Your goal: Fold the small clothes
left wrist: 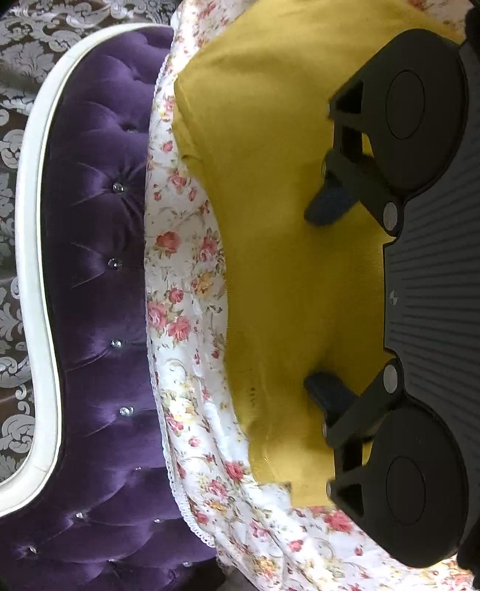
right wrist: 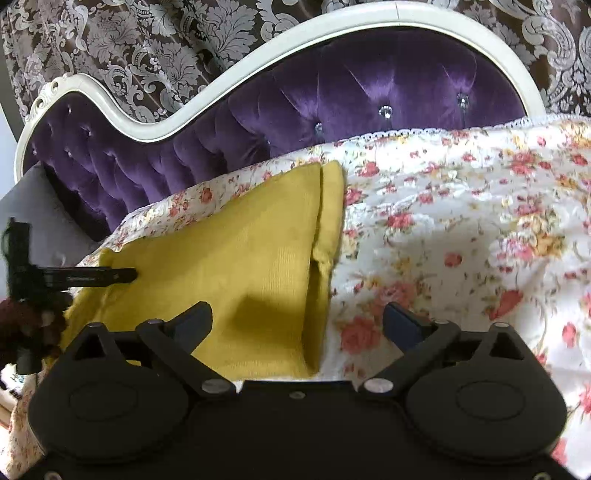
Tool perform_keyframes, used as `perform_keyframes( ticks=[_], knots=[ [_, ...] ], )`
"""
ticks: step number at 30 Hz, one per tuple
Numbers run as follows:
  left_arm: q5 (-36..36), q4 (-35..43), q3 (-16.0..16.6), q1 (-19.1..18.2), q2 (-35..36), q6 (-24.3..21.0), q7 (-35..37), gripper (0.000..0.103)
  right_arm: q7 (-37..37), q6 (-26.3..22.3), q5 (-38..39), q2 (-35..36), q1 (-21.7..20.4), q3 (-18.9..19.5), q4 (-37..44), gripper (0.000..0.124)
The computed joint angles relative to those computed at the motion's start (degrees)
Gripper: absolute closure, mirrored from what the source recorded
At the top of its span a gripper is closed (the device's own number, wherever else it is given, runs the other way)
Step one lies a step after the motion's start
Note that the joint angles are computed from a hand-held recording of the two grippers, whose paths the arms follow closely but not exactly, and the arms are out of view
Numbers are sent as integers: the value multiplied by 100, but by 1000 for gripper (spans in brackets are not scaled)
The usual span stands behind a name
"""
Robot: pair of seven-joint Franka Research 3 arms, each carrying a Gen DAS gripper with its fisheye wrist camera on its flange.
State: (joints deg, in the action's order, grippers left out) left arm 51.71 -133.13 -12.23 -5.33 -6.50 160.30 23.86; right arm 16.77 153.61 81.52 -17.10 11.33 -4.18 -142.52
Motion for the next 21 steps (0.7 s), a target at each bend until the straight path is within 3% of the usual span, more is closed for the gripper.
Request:
perform_keyframes(
  ticks=[2,6,16,21],
  knots=[
    [-323,90,55,-23,92,26,172,1,-101,-50,106,10,5,-27,-3,23],
    [-315,224,40,-39,183,-101,57,0,-361,-348,431,196,-27,-90,162,23],
    [479,252,35,-40,241,-94,-732,0,-230,-1632,756,1026,-328,-34,893,21],
    [1626,227,-32,-51,237,-210,-1871,0,-85,-1997,983,1394,-504,58,1223,21]
  ],
)
